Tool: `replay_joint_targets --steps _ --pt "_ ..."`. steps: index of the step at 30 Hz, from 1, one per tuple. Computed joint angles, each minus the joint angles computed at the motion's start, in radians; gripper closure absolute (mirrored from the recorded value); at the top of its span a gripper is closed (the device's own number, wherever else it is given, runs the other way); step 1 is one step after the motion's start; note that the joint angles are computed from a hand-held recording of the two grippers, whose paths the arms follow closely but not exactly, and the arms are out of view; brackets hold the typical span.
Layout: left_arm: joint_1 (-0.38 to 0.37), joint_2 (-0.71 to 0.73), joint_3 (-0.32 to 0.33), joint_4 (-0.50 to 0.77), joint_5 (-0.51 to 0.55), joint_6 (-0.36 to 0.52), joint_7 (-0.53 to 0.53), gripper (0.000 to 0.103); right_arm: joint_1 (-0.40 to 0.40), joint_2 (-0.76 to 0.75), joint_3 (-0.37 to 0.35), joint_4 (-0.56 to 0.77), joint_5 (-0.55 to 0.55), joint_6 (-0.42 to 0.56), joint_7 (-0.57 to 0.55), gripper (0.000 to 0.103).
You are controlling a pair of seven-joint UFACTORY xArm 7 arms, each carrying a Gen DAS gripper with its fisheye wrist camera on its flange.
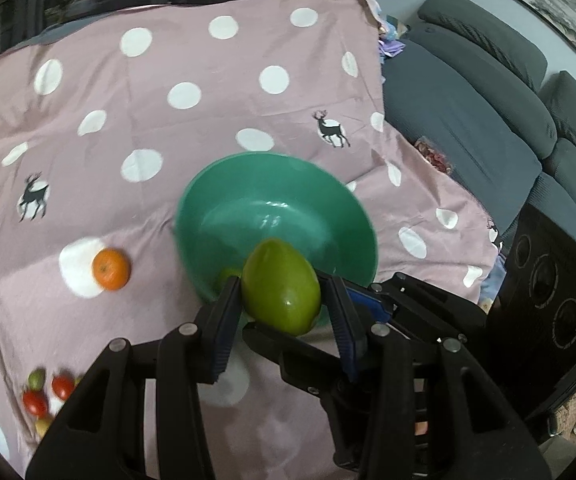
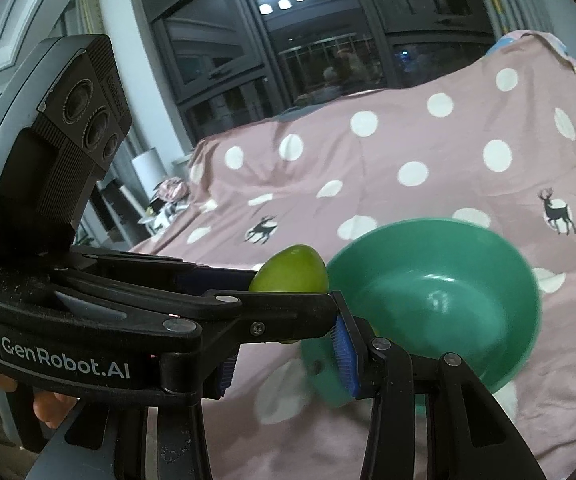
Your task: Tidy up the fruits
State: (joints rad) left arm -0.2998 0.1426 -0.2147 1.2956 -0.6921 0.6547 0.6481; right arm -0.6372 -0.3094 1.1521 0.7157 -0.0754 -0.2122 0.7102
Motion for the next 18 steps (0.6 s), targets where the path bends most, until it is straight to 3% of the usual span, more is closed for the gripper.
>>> replay_joint_targets --steps 11,18 --pt "0.005 0.174 -0.033 0.165 0.030 0.104 -0.048 0.061 -0.008 0.070 -0.046 0.005 -0.063 0.078 0.040 0.059" --pt "0.021 0.239 -0.045 0.214 0.045 0.154 -0.094 0.061 -0.052 0.155 -0.023 0.036 -0.163 0.132 0.097 0.059"
